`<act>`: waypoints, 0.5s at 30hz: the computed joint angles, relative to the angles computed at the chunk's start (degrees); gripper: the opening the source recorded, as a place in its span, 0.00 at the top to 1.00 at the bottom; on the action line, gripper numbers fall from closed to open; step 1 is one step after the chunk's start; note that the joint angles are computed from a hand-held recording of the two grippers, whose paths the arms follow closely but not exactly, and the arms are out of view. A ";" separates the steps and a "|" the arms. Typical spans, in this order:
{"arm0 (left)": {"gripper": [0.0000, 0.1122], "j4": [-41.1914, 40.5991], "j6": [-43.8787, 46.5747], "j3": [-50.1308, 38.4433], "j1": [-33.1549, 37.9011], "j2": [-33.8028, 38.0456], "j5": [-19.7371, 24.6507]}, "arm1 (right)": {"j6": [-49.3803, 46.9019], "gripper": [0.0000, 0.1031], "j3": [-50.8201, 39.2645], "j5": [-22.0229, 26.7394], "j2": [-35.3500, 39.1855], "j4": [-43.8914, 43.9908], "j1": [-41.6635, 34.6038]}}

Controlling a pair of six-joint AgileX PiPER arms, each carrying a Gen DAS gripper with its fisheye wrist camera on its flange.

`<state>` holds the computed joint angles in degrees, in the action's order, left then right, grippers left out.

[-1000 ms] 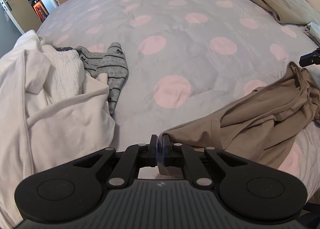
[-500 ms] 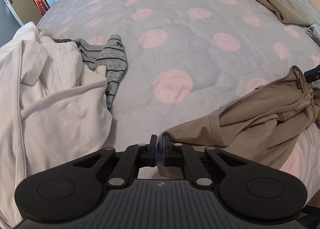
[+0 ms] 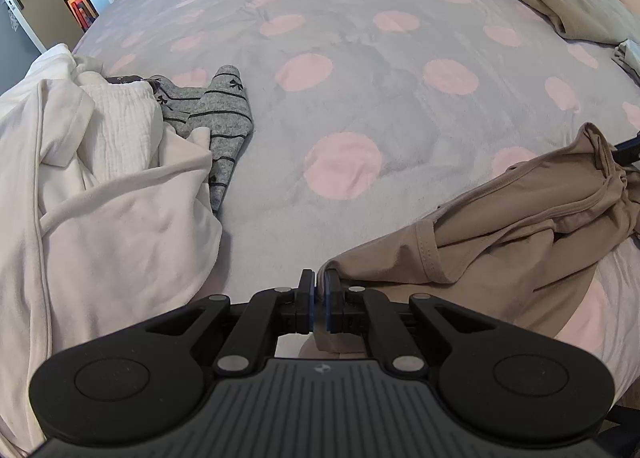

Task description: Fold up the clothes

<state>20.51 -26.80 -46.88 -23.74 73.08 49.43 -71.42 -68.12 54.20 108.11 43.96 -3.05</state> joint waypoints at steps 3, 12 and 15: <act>0.98 0.09 -0.51 0.00 -0.17 0.01 -0.07 | 0.89 0.79 -1.14 1.04 -0.14 0.39 -1.02; 0.97 1.58 -2.10 -1.12 -1.21 1.66 0.38 | 1.85 0.95 -1.66 1.05 0.43 -1.75 -0.24; 0.98 5.08 -6.95 -1.03 -2.52 -0.41 -0.08 | -1.32 0.96 1.09 -2.13 -2.86 0.64 -0.46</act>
